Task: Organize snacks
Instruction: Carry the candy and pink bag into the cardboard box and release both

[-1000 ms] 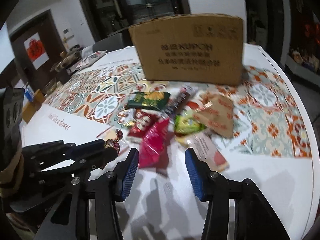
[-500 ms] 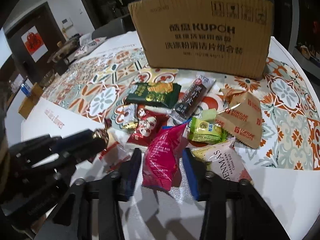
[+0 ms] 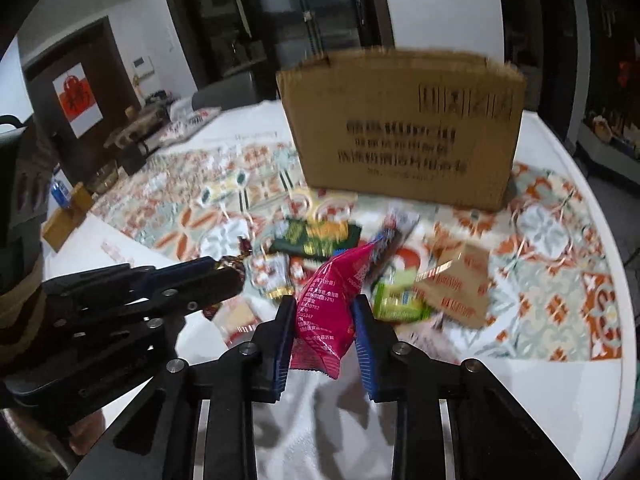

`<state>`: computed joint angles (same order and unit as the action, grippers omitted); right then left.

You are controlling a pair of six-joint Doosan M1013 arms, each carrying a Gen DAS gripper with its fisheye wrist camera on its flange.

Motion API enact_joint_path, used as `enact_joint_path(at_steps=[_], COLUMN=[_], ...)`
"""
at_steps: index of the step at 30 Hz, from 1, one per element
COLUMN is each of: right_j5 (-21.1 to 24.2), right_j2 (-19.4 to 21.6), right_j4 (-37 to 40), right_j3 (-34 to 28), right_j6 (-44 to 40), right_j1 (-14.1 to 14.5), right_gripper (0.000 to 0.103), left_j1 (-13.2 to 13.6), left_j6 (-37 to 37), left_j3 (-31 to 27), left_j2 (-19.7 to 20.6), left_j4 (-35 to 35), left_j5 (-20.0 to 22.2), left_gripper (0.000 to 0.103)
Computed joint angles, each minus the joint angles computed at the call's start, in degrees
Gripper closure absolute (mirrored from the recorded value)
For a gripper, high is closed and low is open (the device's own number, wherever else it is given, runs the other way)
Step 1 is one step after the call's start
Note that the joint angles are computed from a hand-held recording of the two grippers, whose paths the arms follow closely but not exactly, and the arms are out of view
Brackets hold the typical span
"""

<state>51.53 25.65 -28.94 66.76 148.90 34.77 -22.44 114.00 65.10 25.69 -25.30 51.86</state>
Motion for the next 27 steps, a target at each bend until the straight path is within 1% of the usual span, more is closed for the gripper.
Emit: enact_joint_path(at_steps=[3,8,14,17,19,21,24,26,27], right_j5=[-0.07,1.49,2.54,3.44,3.94,4.27,5.14,5.93,6.35], right_j2=[-0.55,-0.80,-0.36,0.39,0.95,1.50,2.75,3.71,4.22], right_j4=[-3.17,-8.81,-13.16,-14.57,-14.99,-14.90,-13.41,-11.70,-10.71], right_j3=[-0.59,-2.40,-6.02,-8.74,-10.43,-11.98,-14.95,-16.96,-18.00], right_j6=[1.16,2.95,3.20,1.76,0.47,-0.71,-3.17,-5.09,-6.18], right_j1=[0.18,0.05,-1.42,-2.20,-2.69,-3.26,-4.35,-5.19,-5.71], right_gripper=[0.073,0.073,0.073,0.073,0.073,0.073,0.073,0.073,0.073], left_j1=[-0.20,-0.65,-1.37,-1.47,-1.77,-2.03,-2.18,-2.15,-2.31], left_j6=[1.28,2.53,2.98,2.04,1.18,0.65,-0.79,-2.64,-4.50], left_j3=[-1.82,-6.13,-14.73,-20.73,-24.27,-28.51,-36.55,-44.01,-48.79], left_j2=[0.29,1.60,5.21,7.99,9.65,11.72,15.84,19.77,22.24], left_j4=[-1.09,-1.59,-0.82,-0.86,0.43,1.39,2.02,2.14,3.39], left_j5=[-1.05,-1.70,-0.19,2.55,3.41,5.28,9.91,14.53,17.24], left_gripper=[0.082,0.082,0.082,0.082,0.082,0.082,0.082,0.082,0.082])
